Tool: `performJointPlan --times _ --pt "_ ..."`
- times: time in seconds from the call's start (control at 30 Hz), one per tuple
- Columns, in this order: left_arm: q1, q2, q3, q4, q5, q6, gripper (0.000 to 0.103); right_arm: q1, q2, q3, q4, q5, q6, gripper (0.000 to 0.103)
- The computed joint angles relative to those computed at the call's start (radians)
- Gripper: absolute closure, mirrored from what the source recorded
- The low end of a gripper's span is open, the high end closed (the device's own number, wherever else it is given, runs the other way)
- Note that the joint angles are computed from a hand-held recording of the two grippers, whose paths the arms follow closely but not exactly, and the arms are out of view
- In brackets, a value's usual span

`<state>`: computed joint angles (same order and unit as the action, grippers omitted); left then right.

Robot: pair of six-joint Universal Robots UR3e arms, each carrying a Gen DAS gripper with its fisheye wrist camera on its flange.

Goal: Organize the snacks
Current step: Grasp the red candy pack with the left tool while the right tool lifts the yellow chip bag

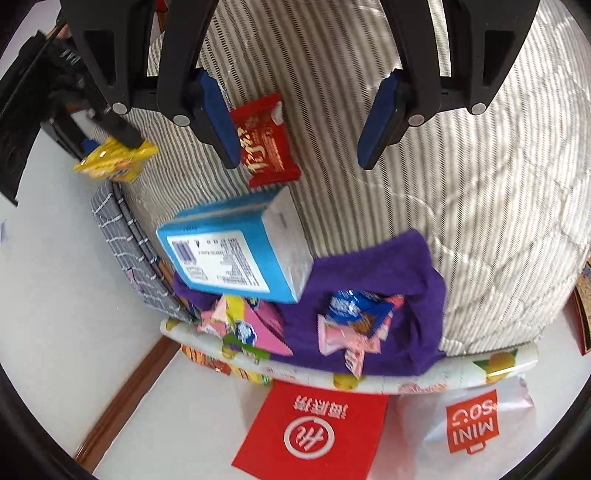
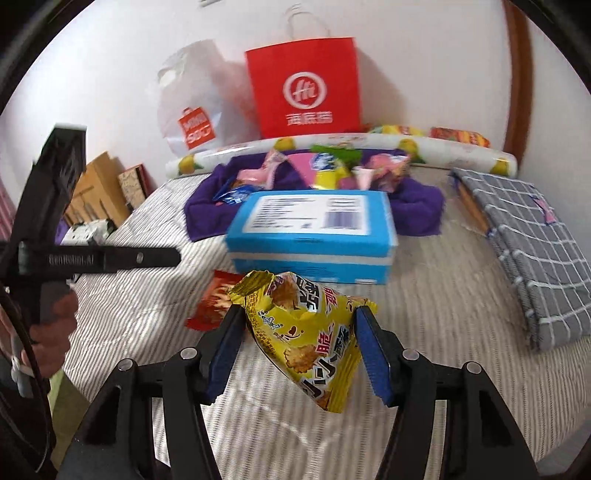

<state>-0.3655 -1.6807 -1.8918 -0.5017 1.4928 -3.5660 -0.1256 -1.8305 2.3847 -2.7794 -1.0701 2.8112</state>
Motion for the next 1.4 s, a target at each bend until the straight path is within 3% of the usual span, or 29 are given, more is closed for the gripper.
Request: performJointPlan --times 0.37,0.53,0.63,0.73,1.13,1.3,1.4 --pt "-0.106 -0.235 0.184 -0.019 0.011 -0.099 0.040 -0.275 -0.103 0.072 0.134 0.115 -0.168 0.043" --pt "-0.191 -0.329 0.305 -0.056 0.147 -0.133 0.040 -0.379 -0.133 0.098 0.206 0.163 -0.250 0.043" --pt "-0.218 -0.349 0.332 -0.069 0.205 -0.146 0.045 -0.423 -0.145 0.115 0.234 0.181 -0.288 0.043" --pt "-0.241 -0.367 0.369 -0.114 0.275 -0.151 0.062 -0.448 -0.151 0.128 0.248 0.191 -0.306 0.043" --pt "-0.197 -0.232 0.197 -0.024 0.171 -0.142 0.063 -0.475 -0.311 0.147 0.397 0.196 -0.338 0.043" --pt "-0.207 -0.182 0.163 0.006 0.171 -0.142 0.063 -0.497 -0.437 0.119 0.562 0.207 -0.358 0.043" --pt "-0.220 -0.148 0.141 0.016 0.181 -0.140 0.063 -0.481 -0.487 0.107 0.591 0.189 -0.329 0.043"
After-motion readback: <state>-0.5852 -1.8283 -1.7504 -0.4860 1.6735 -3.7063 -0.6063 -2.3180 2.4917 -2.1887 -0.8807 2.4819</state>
